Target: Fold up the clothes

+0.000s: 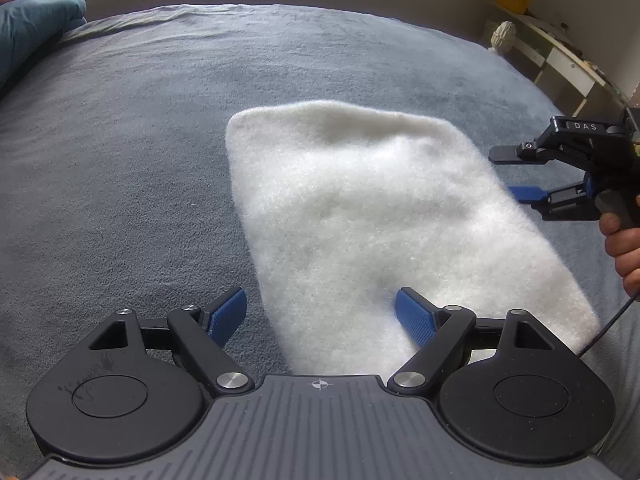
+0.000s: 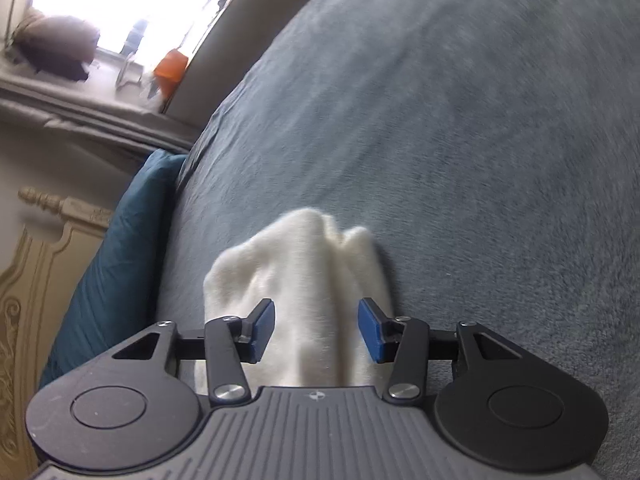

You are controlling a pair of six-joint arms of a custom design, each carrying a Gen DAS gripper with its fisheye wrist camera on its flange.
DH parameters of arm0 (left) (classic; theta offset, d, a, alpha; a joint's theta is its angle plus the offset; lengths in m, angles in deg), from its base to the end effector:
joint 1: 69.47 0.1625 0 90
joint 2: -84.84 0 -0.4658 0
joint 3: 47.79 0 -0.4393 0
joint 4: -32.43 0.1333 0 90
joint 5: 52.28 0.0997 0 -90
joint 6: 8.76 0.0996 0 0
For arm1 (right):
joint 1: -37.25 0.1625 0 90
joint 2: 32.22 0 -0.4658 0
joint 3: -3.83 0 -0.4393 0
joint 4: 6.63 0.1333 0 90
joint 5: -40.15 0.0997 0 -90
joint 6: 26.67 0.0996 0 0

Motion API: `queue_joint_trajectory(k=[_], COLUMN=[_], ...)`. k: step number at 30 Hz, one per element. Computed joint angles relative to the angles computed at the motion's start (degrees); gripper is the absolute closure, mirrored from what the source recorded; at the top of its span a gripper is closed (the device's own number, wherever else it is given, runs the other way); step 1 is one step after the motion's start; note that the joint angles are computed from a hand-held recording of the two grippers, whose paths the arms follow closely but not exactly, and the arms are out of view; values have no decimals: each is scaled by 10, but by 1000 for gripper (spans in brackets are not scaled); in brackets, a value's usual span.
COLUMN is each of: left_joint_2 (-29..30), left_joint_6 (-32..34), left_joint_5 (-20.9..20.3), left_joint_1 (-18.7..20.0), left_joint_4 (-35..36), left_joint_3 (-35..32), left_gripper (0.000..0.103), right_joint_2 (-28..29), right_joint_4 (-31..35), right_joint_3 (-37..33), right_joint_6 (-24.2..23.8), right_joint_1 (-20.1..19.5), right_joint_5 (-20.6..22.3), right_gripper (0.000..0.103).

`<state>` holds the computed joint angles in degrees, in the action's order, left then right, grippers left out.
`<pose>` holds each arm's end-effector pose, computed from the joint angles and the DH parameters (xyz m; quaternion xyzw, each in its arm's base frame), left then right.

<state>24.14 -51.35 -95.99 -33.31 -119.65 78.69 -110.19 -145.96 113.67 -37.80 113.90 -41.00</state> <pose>-0.2852 -0.4627 0.0930 0.1027 0.9134 -0.2732 0.2839 0.0073 -0.6130 0.3222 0.0074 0.9855 -0.1641 0.0424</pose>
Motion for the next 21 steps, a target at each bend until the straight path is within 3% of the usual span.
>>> queue_joint_trajectory(k=[2,10,21], left_joint_2=[1,3,1], left_joint_6=[1,4,2], left_joint_5=[1,5,0], left_joint_1=[0,-1,0], left_joint_4=[4,15,1], left_joint_3=[-2,-7,0], left_gripper=[20,20,19], right_joint_2=[6,30,35], right_joint_4=[8,22,30], right_joint_3=[-4,-14,-8], right_joint_6=[19,77,87], right_joint_1=[-9,-31,-35], right_joint_5=[11,34,50], right_gripper=[36,31,29])
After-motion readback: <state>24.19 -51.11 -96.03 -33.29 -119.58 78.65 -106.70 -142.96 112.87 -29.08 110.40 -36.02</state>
